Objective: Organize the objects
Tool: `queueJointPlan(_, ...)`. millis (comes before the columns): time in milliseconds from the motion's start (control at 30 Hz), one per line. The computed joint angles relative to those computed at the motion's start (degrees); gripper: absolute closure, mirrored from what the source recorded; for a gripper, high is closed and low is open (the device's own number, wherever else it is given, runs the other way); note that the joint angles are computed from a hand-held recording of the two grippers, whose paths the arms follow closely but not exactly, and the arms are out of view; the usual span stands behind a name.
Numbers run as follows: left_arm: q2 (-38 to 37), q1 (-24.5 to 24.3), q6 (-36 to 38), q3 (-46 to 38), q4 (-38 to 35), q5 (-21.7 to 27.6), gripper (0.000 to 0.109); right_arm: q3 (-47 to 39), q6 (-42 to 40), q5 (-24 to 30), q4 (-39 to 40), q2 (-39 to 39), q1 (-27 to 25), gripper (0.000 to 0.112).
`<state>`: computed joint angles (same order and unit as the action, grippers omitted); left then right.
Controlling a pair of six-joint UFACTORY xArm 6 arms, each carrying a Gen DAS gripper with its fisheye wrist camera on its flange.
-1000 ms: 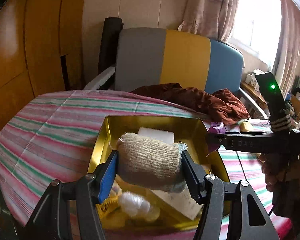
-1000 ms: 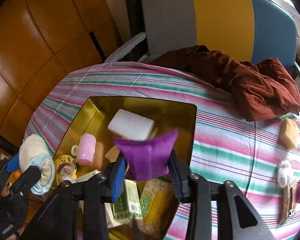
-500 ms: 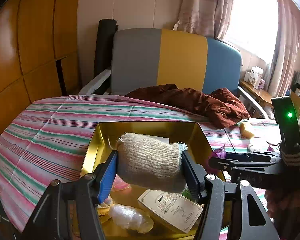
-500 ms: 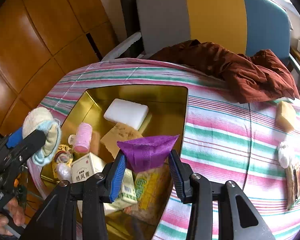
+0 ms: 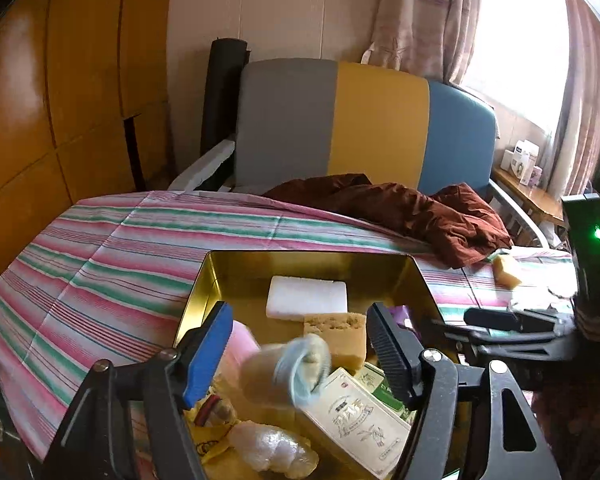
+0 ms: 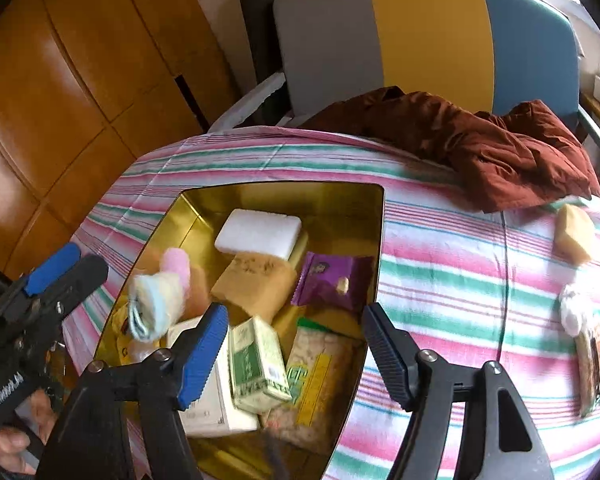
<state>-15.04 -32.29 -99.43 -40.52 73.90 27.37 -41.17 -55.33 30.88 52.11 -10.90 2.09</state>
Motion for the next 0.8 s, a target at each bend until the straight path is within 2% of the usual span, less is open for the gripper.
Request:
queueJointPlan(300,-2.83,-2.41,-0.48,1.15,0.49,1.67,0.036,5.44,-0.54,-0.95,0.53,-5.93,0.10,0.041)
queueJointPlan(533,-7.11,-4.50,-3.10,5.59,0.06,3.95,0.025,9.83,0.62,-3.61,-0.48,-10.18,0.44,0.041)
queueJointPlan(800,-12.40,-5.27,-2.39,14.18,-7.57,6.40,0.025,13.90,0.69,-5.24,-1.08,-15.03,0.68,0.041)
